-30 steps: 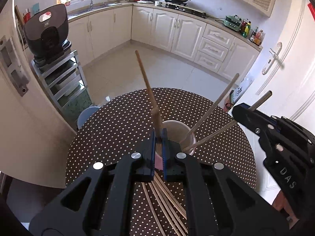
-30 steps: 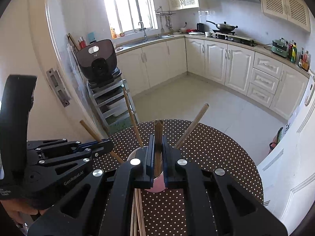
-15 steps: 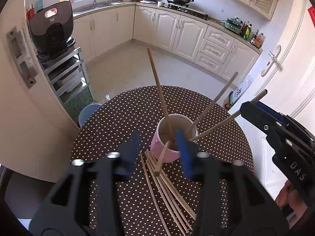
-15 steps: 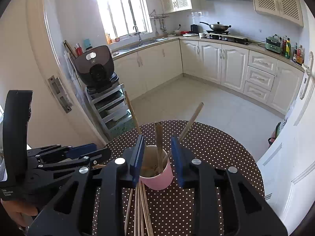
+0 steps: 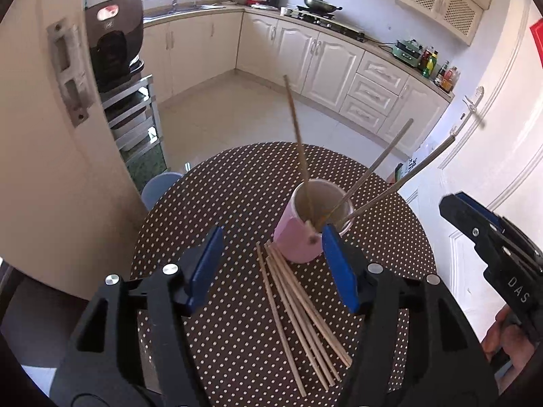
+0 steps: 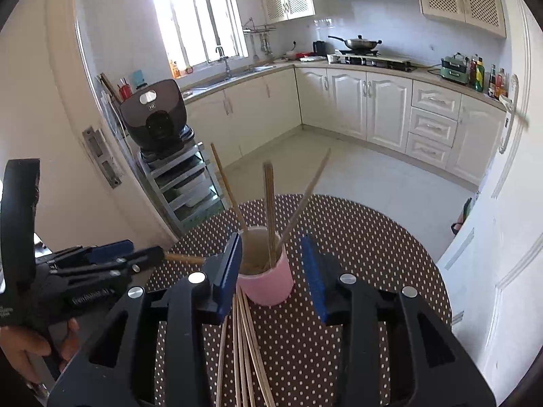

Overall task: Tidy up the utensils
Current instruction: 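Move the left gripper back to the sticks and grasp one while the right gripper grasps another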

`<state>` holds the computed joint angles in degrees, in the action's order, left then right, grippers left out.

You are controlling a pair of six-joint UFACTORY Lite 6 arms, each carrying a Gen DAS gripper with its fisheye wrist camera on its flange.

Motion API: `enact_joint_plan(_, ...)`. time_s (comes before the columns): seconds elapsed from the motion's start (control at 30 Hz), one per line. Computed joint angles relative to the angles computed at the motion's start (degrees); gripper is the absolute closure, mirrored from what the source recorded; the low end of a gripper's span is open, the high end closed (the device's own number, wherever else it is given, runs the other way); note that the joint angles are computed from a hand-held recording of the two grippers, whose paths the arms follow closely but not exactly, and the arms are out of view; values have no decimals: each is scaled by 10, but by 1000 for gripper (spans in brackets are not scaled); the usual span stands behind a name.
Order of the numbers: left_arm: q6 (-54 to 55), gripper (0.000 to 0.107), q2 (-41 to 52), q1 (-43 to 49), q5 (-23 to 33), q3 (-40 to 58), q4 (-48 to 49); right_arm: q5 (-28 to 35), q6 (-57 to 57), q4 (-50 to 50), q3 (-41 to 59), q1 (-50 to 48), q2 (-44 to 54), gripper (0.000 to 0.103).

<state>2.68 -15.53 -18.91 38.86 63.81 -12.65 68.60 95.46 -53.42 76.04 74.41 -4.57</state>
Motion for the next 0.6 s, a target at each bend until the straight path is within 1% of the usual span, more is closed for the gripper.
enact_joint_plan(0.1,25,47,-14,23,4,-27,-17,3,18,12,-19,12,-1,68)
enact_joint_plan(0.27,69,47,-34,59,-1,-87,-60,-22,38,38,-54,15,3,68)
enact_joint_plan(0.4,100,47,-33,65,-5,-118,-83,-66,33,65,-83,1,13,68)
enact_joint_plan(0.6,93,47,25,27,-36,-151,-75,-164,4,115,-129,-43,34,68)
